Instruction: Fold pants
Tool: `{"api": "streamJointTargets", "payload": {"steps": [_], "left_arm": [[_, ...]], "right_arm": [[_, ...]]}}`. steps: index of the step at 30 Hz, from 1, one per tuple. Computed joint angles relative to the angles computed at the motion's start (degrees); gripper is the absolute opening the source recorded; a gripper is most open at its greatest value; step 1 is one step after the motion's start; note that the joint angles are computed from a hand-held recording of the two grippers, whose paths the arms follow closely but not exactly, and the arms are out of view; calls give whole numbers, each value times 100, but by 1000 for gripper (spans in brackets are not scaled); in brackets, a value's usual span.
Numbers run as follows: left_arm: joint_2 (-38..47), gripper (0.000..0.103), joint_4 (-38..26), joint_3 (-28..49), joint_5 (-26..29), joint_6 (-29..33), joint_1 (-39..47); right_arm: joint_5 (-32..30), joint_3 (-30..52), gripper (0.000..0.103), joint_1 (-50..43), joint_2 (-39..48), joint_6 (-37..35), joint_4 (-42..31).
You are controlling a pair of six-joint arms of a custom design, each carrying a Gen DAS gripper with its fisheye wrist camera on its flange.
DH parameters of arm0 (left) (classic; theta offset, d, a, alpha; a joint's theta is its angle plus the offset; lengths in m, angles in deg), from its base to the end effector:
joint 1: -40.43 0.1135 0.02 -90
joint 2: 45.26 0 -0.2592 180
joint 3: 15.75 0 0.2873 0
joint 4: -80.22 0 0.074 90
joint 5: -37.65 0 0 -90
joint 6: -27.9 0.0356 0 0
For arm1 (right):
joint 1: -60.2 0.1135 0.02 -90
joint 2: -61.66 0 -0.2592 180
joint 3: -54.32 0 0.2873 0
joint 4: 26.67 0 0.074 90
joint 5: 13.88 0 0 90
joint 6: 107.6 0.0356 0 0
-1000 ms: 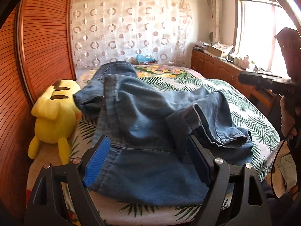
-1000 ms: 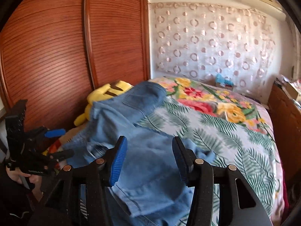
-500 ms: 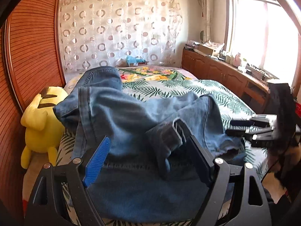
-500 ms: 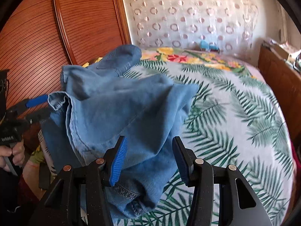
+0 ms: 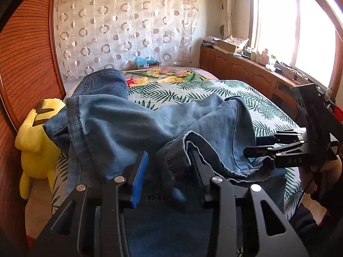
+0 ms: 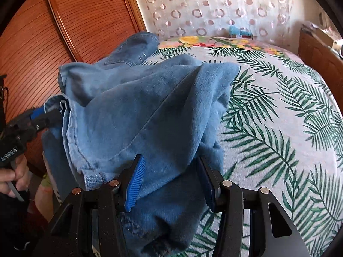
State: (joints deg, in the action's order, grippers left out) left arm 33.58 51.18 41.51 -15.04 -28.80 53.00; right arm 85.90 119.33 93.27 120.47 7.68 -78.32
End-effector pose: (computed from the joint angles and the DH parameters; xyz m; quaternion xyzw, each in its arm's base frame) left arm 0.2994 0.0446 0.1830 0.2665 0.8581 -0.1530 0.4114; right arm 0.2110 0.1302 0.2885 -0.0304 0.9221 0.1152 0.3682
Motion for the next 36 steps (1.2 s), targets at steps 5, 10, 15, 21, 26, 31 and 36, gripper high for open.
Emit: {"api": "streamJointTargets", "payload": {"steps": [5,10,15,21,26,31,36], "left_arm": [[17,21,-9,37,93,-7,-50],[-234,15,14,-72,50,-135,-37],[-960,14,-456,-228,687,-11,343],[-1693,13,-1326,-94,1540,214,955],[-1848,13,-1959,83,2035,507,1520],[-1547,13,-1958,80,1926,699,1852],[-754,13,-1489,29,1388,675,1853]], "right_arm": [[-237,-54,11,-313,154,-192,322],[-59,-274,3,-399,-172,-468,648],[354,-17,1,-126,-519,-700,537],[293,593,1,-100,-585,-1222,473],[-6,1309,1,-133,-29,-1640,564],[-344,1863,1,-56,899,-1878,749],[-720,2688,1,-275,2215,-2151,751]]}}
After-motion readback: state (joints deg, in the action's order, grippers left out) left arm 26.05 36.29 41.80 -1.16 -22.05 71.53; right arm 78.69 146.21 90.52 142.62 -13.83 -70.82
